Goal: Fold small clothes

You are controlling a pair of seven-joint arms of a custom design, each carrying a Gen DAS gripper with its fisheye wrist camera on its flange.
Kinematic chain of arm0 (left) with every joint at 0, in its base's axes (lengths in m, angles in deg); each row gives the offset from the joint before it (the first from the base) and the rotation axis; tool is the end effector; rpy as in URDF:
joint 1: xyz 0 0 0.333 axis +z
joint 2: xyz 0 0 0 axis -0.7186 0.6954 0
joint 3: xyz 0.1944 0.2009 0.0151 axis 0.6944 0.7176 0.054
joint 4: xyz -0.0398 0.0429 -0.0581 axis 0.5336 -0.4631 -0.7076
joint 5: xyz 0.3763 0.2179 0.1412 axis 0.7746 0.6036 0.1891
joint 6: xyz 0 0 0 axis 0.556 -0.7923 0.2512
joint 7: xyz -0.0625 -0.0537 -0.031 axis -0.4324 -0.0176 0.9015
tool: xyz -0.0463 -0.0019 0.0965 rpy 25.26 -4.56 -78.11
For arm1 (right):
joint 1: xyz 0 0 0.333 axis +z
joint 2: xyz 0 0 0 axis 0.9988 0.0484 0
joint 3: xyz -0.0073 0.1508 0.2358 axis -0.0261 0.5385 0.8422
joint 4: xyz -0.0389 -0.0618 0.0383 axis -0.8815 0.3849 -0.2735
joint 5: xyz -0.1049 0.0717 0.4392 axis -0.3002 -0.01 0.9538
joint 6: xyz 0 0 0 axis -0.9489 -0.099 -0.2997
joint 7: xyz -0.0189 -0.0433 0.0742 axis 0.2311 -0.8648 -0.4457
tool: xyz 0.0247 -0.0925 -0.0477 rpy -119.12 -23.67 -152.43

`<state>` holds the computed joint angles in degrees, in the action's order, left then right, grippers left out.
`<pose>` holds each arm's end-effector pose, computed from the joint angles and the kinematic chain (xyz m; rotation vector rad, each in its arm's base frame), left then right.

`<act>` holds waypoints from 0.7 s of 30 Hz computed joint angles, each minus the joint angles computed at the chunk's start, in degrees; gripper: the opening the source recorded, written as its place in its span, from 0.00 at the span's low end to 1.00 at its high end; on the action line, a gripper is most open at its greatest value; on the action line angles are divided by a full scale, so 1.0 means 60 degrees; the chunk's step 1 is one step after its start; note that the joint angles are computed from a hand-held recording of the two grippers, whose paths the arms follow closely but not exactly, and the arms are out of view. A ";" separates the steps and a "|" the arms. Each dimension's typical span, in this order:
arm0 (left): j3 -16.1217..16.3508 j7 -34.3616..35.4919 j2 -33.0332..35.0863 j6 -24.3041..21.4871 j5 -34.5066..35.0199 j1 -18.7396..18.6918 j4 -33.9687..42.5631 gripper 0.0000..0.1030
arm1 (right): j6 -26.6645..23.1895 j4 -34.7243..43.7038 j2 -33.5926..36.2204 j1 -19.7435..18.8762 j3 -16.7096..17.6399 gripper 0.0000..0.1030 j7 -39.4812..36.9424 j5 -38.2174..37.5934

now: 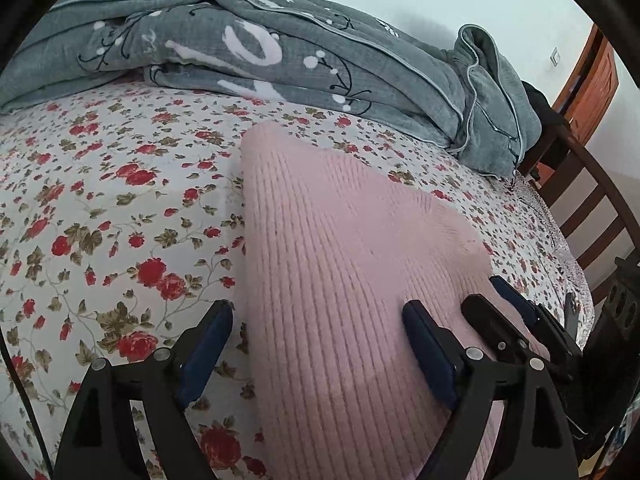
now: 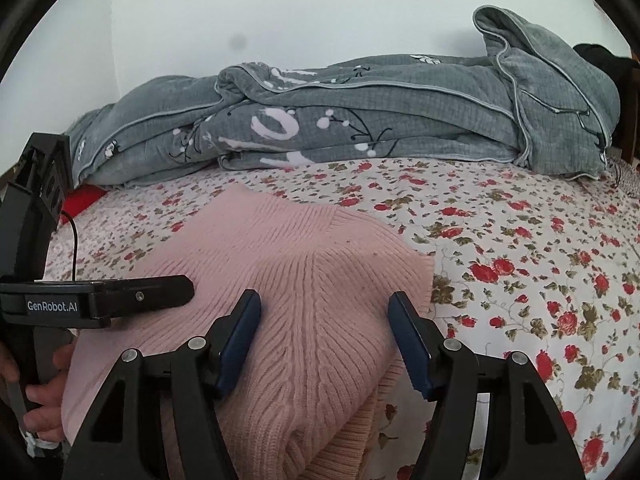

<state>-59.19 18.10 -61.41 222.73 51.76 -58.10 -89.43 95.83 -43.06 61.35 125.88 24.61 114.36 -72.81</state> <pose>0.7201 -0.3135 0.5035 -1.8052 2.1742 -1.0573 0.6441 0.4666 0.4628 -1.5713 1.5585 -0.6577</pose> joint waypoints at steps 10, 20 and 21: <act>0.0055 -0.0210 -0.0073 0.0076 0.0197 -0.0055 -0.0098 0.85 | 0.0012 0.0015 0.0003 -0.0033 0.0036 0.65 -0.0122 0.0109; 0.0002 -0.0159 -0.0042 0.0036 0.0041 0.0003 -0.0070 0.85 | 0.0078 -0.0018 -0.0011 -0.0037 0.0019 0.65 -0.0141 0.0169; 0.0004 -0.0158 -0.0042 0.0036 0.0040 0.0001 -0.0070 0.85 | 0.0079 -0.0018 -0.0011 -0.0034 0.0016 0.65 -0.0142 0.0171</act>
